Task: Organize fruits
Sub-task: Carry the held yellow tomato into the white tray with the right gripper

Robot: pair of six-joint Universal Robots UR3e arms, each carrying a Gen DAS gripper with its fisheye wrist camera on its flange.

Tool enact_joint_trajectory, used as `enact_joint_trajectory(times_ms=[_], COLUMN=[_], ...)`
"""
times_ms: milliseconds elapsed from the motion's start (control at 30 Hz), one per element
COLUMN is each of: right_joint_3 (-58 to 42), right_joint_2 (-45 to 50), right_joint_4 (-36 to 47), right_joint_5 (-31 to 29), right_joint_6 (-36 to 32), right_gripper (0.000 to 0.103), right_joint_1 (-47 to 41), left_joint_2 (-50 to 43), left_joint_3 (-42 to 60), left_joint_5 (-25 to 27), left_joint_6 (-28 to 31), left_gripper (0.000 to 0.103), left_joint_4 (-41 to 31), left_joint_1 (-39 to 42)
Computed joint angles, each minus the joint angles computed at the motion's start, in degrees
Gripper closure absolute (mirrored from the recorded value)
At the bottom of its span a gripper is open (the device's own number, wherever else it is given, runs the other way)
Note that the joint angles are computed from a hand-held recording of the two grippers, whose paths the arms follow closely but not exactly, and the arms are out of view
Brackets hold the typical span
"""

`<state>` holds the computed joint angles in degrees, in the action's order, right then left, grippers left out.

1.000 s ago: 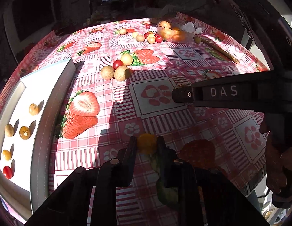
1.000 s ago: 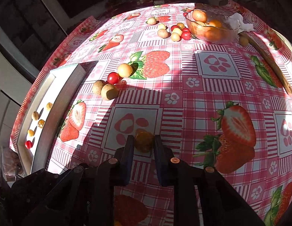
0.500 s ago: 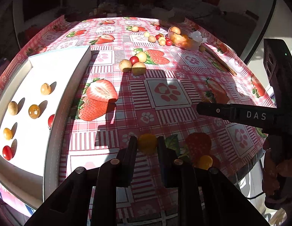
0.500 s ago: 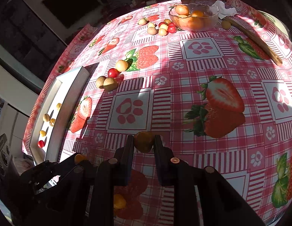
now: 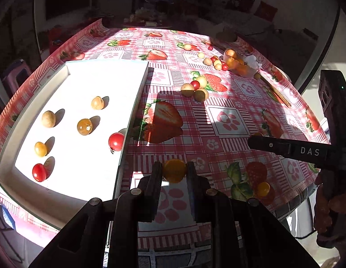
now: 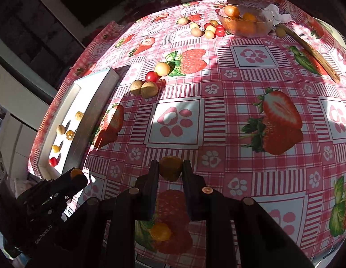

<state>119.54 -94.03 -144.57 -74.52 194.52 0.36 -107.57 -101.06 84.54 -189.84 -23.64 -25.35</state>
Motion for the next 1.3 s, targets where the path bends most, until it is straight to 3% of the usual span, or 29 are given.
enact_joint_trajectory(times_ms=[633,933,1300], right_joint_3=[-29.1,-47.3,-65.1], right_joint_2=[20.9,33.3,46.3], right_joint_4=[5.8,11.9,20.8], right_joint_5=[-2.3,-2.3,-3.2], right_joint_6=[4.0,4.2,2.4], right_gripper=[0.08,0.08,0.08], right_joint_1=[16.5,22.8,27.4], left_joint_2=[13.4,11.7,7.0], left_joint_3=[-16.0,-17.3,-14.7], left_joint_5=[-0.2,1.2,4.0], left_joint_6=[5.6,7.4,7.0], left_gripper=[0.08,0.08,0.08], left_joint_4=[5.3,7.0,5.3], left_joint_1=[17.7,24.1,24.5])
